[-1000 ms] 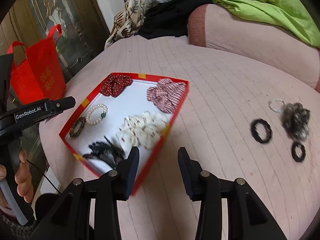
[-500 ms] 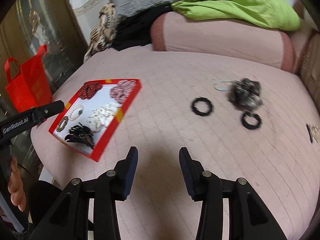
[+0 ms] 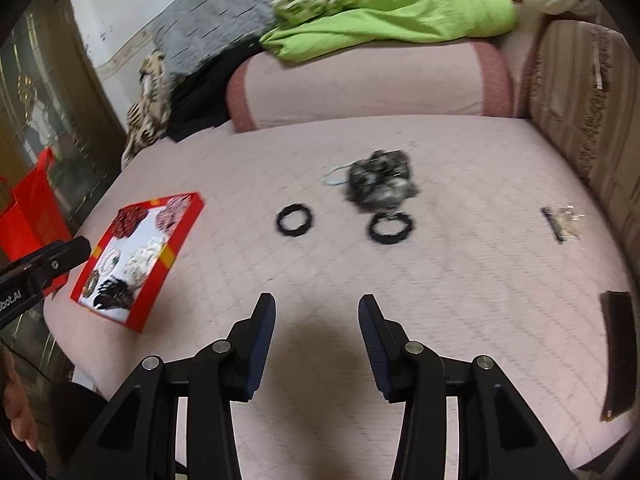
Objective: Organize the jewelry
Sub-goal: 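Withdraw both tools from the tray toward the black hair ties and grey scrunchie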
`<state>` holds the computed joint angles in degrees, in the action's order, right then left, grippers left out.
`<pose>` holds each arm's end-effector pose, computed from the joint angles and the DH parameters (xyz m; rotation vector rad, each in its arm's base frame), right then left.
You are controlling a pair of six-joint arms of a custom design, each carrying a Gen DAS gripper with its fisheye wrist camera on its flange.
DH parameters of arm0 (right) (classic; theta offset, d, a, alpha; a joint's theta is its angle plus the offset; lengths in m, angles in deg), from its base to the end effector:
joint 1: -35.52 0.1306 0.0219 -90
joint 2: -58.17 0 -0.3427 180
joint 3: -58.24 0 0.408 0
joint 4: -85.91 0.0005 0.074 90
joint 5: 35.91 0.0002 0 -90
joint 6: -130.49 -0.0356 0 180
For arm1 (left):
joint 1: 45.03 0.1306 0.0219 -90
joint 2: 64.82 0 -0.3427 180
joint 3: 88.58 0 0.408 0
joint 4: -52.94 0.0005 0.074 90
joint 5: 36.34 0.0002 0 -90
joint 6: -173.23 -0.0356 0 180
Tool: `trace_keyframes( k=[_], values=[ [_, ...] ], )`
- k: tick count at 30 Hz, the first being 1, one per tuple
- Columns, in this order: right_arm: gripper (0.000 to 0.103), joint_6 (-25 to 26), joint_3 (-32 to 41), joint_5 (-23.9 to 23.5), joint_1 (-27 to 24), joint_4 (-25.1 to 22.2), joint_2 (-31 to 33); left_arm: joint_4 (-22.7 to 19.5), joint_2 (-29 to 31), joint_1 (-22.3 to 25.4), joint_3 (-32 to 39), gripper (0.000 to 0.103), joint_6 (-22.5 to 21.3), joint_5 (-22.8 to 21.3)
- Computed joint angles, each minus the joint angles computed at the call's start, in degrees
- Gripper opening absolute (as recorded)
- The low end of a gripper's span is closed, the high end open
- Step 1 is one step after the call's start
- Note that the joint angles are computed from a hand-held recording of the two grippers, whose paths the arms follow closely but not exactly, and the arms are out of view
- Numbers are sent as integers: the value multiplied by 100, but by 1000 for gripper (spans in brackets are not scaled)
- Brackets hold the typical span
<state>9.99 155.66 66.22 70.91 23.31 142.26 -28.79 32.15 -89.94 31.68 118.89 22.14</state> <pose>0.3751 0.2567 0.4830 -0.0079 2.4233 0.2729 0.3617 -0.3350 0.5431 0.0027 2.3852 0.0774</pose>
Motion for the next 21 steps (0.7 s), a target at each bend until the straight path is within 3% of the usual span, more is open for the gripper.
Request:
trace_keyframes(
  k=[13, 21],
  values=[
    [51, 80, -518, 275, -491, -32, -702, -288, 938, -455, 1129, 56, -399, -146],
    [54, 116, -649, 239, -751, 15, -811, -401, 1414, -330, 1652, 56, -619, 145]
  ],
)
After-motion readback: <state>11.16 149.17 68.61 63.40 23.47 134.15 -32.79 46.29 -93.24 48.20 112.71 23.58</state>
